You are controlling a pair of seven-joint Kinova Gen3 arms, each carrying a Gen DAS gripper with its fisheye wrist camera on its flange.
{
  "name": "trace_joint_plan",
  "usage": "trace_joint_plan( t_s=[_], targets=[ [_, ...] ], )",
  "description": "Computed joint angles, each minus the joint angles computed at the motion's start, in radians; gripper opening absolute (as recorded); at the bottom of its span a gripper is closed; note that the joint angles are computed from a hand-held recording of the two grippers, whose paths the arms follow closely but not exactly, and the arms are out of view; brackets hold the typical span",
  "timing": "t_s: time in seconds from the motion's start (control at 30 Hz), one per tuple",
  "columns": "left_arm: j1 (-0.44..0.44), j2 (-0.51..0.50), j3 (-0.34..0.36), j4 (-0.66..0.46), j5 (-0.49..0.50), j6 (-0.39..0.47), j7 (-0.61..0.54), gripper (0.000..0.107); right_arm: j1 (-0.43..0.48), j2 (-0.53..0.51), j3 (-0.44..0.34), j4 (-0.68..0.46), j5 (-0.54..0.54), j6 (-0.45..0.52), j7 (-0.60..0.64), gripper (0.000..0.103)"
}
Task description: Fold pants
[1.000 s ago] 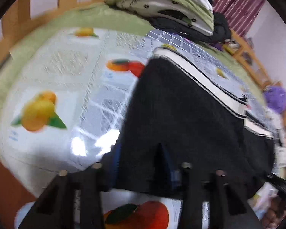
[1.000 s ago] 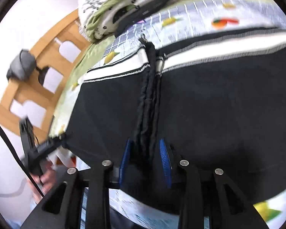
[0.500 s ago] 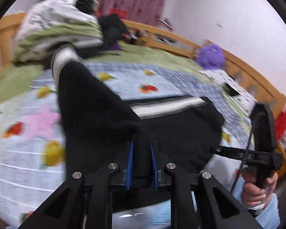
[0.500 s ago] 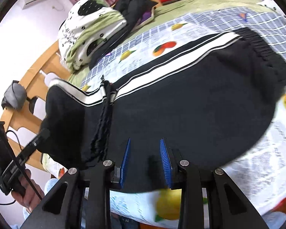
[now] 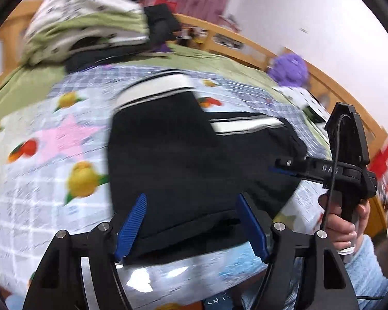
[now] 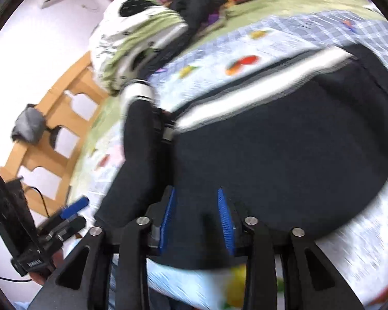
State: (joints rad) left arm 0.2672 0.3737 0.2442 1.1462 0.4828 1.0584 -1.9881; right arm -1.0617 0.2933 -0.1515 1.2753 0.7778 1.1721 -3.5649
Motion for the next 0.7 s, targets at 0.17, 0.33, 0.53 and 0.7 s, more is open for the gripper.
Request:
trace_joint_plan(
  t_s=[0.17, 0.33, 0.53, 0.7],
  targets=[
    [-0.040, 0.039, -0.048, -0.042, -0.016, 0.049, 0.153, 0.070, 0.217, 0.113, -0.097, -0.120, -0.107, -0.175, 0.186, 0.038],
    [-0.059, 0.053, -0.052, -0.069, -0.042, 0.055, 0.212, 0.070, 0.216, 0.148, -0.142, -0.281, -0.045, -0.089, 0.389, 0.009],
    [0.065, 0.094, -0.059, -0.162, -0.196, 0.073, 0.287, 0.070, 0.082, 0.056, 0.065, -0.374, -0.143, 0.097, 0.582, 0.009],
    [0.110, 0.124, -0.032, -0.210, -0.202, 0.088, 0.296, 0.070, 0.047, -0.079, 0.081, -0.255, -0.101, 0.255, 0.574, 0.009]
  ],
)
